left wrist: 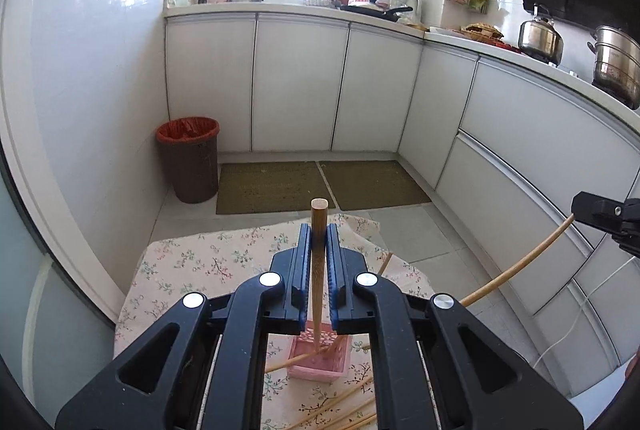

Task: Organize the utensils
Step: 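Carry the chopstick upright to the pink holder and drop it in, then open the left gripper and pull it back from the holder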

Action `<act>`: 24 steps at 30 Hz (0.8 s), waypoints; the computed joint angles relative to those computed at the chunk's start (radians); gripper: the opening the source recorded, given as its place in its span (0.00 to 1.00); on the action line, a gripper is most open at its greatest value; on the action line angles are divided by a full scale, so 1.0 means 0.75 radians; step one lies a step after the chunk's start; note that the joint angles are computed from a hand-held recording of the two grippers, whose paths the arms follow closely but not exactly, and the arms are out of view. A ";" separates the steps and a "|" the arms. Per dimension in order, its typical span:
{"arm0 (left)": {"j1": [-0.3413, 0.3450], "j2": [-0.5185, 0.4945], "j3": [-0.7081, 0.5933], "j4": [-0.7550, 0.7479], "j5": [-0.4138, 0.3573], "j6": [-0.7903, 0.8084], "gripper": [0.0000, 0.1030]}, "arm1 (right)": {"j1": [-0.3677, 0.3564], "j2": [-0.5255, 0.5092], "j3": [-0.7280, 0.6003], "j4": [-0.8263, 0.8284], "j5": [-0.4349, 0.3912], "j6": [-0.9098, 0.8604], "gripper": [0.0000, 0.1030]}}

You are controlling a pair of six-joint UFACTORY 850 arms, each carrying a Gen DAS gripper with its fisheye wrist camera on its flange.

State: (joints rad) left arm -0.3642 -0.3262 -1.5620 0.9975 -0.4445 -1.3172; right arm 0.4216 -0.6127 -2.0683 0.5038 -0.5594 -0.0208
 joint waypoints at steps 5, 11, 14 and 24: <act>0.022 0.062 0.110 0.108 0.095 -0.195 0.14 | 0.025 -0.067 -0.082 -0.056 -0.026 0.041 0.05; 0.037 0.166 0.219 0.284 0.123 -0.442 0.17 | 0.051 -0.136 -0.170 -0.141 -0.048 0.103 0.05; 0.041 0.201 0.247 0.329 0.119 -0.502 0.18 | 0.064 -0.164 -0.197 -0.187 -0.052 0.131 0.05; 0.040 0.238 0.299 0.324 0.106 -0.500 0.21 | 0.101 -0.332 -0.367 -0.261 -0.124 0.149 0.08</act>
